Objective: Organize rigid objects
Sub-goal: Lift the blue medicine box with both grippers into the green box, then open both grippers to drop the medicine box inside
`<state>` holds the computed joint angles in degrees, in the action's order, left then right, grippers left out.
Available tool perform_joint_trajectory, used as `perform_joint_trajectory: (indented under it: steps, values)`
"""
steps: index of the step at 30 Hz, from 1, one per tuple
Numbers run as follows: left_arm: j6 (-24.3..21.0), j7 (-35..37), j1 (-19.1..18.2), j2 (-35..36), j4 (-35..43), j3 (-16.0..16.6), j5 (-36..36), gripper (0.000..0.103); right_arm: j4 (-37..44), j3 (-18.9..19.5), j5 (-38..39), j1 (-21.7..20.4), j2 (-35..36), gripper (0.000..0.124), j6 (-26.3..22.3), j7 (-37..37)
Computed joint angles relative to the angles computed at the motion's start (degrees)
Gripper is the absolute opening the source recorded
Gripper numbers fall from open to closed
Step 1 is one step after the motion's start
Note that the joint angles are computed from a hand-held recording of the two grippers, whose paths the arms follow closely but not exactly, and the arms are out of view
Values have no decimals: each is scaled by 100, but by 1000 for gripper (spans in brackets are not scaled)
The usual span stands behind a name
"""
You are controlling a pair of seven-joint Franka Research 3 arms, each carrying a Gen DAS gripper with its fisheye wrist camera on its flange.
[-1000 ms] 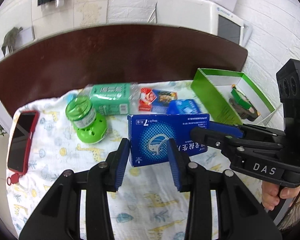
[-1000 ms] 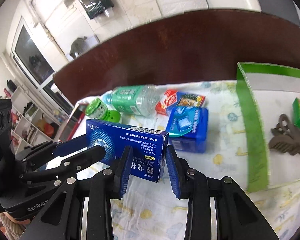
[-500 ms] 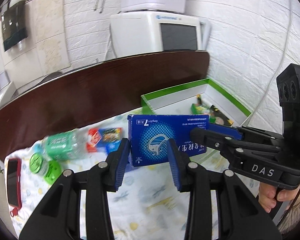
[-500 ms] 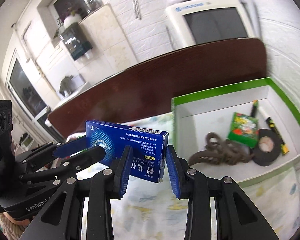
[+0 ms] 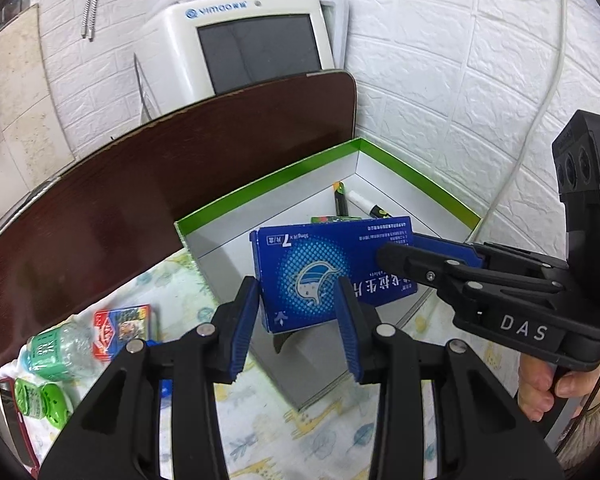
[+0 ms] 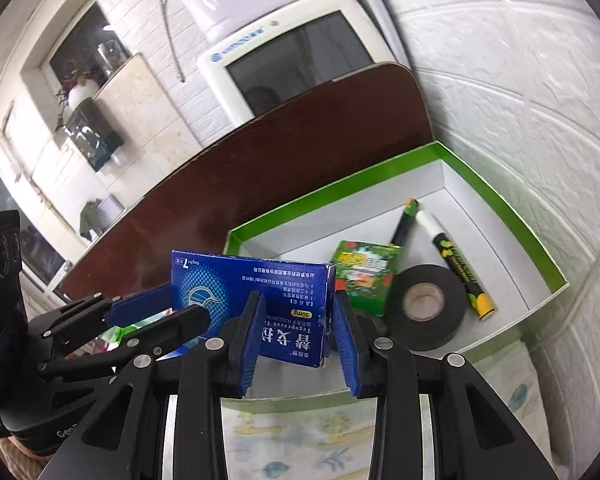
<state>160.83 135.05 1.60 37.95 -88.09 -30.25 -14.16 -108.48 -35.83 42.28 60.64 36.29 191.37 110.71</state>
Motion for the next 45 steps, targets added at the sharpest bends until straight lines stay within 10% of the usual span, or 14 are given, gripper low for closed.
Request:
perform_joint_trajectory:
  steps: [9,26,45]
  values:
    - [-567,-621,-690,603,979,577,561,36,161,934,-187,-1076,-14,36,37,-61]
    - [-1442,-1053,-1171,1563,2629,873,857,38,639,1398,-810,-1878,315,36,-74,440]
    - [-305,-1177,-334,709,1180,673,457,42,560,422,-866,-844,285,36,-279,791]
